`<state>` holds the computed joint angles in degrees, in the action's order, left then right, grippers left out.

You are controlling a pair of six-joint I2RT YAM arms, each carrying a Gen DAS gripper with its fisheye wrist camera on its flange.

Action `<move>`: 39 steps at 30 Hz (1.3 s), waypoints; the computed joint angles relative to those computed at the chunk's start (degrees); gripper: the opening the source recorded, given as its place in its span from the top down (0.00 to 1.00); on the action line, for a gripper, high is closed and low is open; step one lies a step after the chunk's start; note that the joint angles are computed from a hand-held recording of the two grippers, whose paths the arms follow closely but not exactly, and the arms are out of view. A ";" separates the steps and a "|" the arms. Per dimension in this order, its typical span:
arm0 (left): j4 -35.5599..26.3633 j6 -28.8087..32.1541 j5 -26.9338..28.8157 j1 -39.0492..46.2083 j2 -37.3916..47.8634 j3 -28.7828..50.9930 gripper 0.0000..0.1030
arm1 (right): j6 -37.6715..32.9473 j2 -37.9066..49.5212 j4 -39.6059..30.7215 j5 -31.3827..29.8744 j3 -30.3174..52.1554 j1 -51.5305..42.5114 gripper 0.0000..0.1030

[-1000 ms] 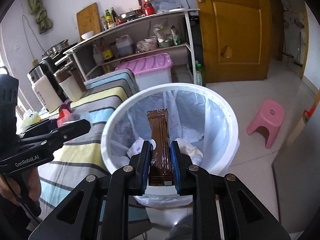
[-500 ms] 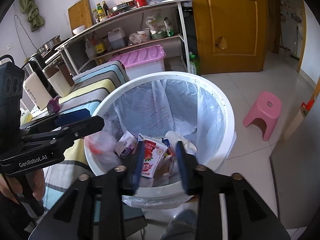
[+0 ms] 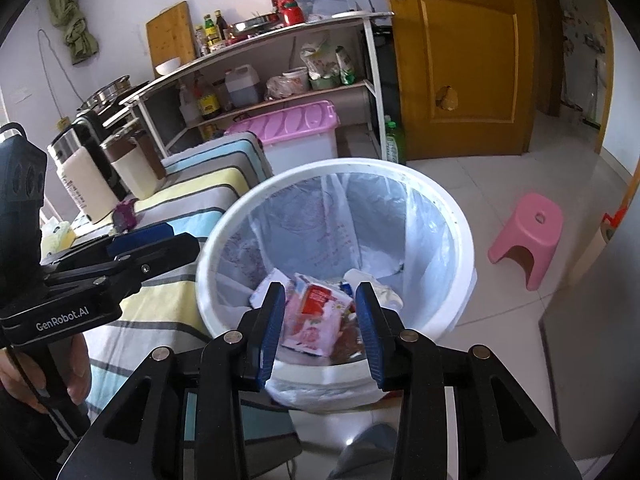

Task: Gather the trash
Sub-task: 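Move both open tools back toward the remaining table items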

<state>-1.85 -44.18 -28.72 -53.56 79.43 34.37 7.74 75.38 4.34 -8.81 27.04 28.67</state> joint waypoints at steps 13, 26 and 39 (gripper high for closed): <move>-14.77 -10.39 -10.57 -8.88 -12.05 -2.80 0.45 | 2.76 -8.01 -3.84 4.61 -0.26 10.38 0.63; -29.60 -23.92 -17.81 -16.51 -20.66 -5.24 0.45 | 4.06 -7.82 -3.25 6.35 0.54 17.65 0.63; -45.25 -37.22 -21.66 -20.16 -30.77 -9.21 0.45 | 4.74 -1.25 -0.42 6.39 4.04 22.78 0.55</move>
